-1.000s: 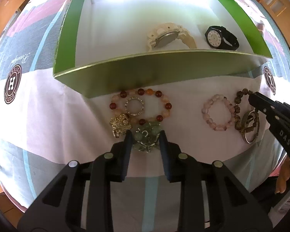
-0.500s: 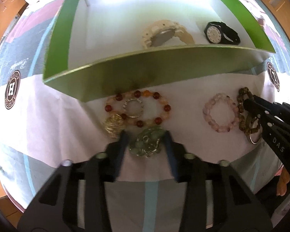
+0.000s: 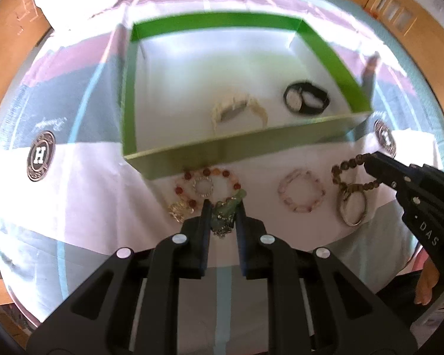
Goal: Organize jewelry
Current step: 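Grasp the green jade charm with the left tool while the right tool holds the bracelet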
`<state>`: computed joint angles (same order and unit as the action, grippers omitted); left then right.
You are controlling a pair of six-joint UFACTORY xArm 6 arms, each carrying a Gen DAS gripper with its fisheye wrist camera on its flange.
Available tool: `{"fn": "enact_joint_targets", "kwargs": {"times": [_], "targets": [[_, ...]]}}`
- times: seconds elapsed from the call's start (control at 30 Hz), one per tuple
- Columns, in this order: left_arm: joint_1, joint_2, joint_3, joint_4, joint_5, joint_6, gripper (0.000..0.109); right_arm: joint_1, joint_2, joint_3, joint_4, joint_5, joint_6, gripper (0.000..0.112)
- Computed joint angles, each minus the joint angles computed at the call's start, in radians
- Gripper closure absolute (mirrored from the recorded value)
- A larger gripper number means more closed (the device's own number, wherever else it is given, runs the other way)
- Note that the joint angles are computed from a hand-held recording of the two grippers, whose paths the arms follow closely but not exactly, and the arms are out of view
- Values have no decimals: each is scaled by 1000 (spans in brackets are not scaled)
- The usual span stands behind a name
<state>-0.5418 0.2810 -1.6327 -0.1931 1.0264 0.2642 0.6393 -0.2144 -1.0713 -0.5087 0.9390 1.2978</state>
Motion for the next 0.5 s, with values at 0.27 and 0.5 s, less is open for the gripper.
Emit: {"fn": "enact_joint_targets", "kwargs": {"times": [0.27,0.5], "targets": [[-3,-26,-2,30,-91,-43,93,7,8,-38,-77,40,34,105],[-46,-22,-3,89,-221,-126,93,17,42,-81,-143,50,94,105]]}}
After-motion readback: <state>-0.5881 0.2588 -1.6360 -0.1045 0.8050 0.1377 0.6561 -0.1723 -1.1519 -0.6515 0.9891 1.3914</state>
